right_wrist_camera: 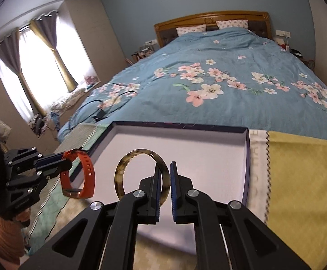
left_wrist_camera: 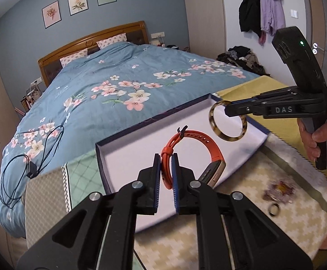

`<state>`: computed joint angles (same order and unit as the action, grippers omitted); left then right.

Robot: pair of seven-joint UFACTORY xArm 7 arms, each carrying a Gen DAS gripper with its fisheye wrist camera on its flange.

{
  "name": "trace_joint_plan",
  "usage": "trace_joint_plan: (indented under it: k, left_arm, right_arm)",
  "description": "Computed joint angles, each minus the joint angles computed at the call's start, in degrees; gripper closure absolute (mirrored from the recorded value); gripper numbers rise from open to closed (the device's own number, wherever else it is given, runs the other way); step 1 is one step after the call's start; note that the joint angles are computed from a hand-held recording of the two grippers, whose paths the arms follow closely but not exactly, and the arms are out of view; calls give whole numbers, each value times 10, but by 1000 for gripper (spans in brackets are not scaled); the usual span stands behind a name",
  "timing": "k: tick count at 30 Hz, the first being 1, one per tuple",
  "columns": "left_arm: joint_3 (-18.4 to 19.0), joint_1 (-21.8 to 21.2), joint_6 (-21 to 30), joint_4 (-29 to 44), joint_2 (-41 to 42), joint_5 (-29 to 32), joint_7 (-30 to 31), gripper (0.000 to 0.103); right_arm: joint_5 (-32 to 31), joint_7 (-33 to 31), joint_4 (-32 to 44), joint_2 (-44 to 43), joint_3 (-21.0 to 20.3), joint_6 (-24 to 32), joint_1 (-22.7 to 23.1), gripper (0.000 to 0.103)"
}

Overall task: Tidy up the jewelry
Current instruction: 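Carry the watch band and bangle into the tray box and open both grippers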

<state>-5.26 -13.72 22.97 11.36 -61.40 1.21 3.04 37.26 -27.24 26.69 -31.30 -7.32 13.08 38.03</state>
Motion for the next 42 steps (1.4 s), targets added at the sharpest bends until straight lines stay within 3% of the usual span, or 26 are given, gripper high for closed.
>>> trace_joint_plan:
  k: [5,12,18,23,27,30,32,33,36,37,42]
  left_arm:
    - [12,20,-61,44,128,10,19,93]
    - [20,43,-111,107,275,19,47,93]
    - [11,69,-125,166,379,36,62,93]
    - [7,84,-122,205,436,49,69,94]
    - [-21,119,-121,223,459,93,30,91]
    - [-23,123,-126,226,461,106,7,90]
    - [-55,164,-145,218,448,153,-53,80]
    - [-53,164,-152,210,439,157,-62,79]
    - [-35,150,-182,171,385,137,-70,77]
    - [-29,145,-191,156,363,129,-70,69]
    - [17,81,-184,61,205,74,-37,66]
  right_arm:
    - [15,6,58,97,4,-18,-6,97]
    - [16,30,119,185,60,-8,-71,97]
    - [-41,102,150,223,113,12,-135,96]
    - [-76,147,174,245,131,38,-161,95]
    - [-75,160,174,245,135,40,-168,85]
    - [-51,138,161,232,132,26,-162,75]
    - [-20,108,144,210,123,15,-149,74]
    - [10,75,132,193,111,11,-133,74]
    - [66,-7,84,123,76,-2,-86,64]
    - [78,-33,66,93,62,5,-70,60]
    - [26,-53,-32,-60,52,32,-53,58]
